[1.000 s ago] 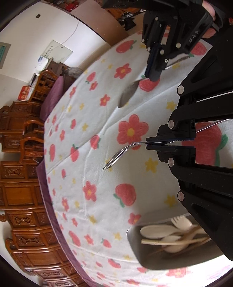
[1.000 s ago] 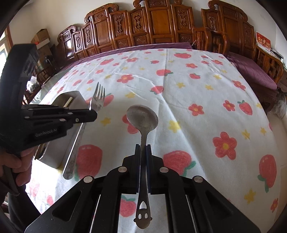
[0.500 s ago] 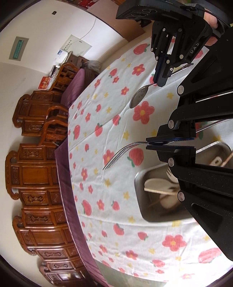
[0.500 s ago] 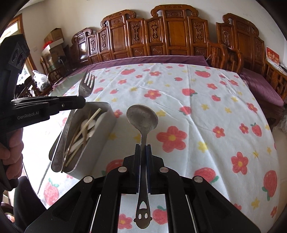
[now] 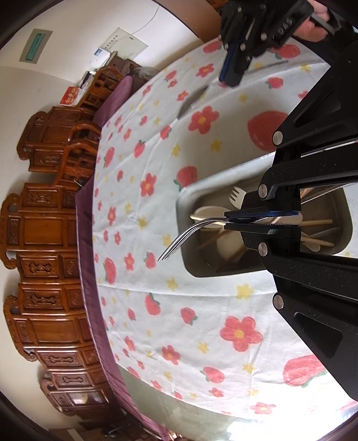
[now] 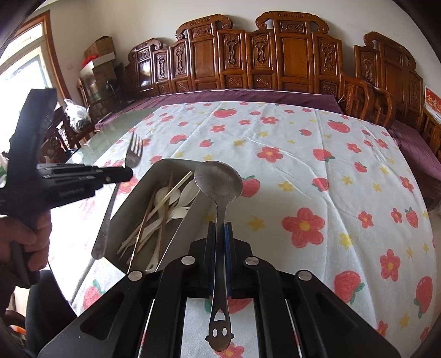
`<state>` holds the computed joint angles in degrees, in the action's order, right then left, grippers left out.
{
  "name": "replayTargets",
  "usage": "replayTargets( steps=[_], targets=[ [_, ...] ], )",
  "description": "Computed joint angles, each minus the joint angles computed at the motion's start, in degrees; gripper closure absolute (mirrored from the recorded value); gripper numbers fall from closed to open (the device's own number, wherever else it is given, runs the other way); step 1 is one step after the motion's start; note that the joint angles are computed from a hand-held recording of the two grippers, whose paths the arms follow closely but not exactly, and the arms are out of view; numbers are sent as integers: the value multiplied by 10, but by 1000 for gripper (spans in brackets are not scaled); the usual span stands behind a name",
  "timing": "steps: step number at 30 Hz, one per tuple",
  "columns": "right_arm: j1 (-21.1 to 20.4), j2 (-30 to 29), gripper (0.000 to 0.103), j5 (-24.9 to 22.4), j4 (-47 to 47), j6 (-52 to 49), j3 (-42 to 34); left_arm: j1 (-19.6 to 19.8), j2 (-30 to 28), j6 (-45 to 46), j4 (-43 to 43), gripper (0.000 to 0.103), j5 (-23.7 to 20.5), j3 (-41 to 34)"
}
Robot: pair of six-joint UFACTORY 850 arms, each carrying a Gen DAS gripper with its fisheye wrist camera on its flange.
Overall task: Organize utensils
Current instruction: 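Carry the metal fork into the tray and release it while the right gripper carries the spoon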
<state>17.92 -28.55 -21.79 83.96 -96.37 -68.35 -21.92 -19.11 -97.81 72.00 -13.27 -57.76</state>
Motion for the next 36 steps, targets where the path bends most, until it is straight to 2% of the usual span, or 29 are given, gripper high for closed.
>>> replayTargets(
  steps=[8, 15, 36],
  targets=[
    [-5, -7, 96, 3, -19, 22, -9, 10, -54, 13, -16, 101, 10, -27],
    [-4, -16, 96, 0, -29, 33, -16, 14, -86, 116, -120, 100, 1, -52],
    [37, -28, 96, -11, -25, 35, -35, 14, 4, -10, 5, 100, -11, 13]
  ],
)
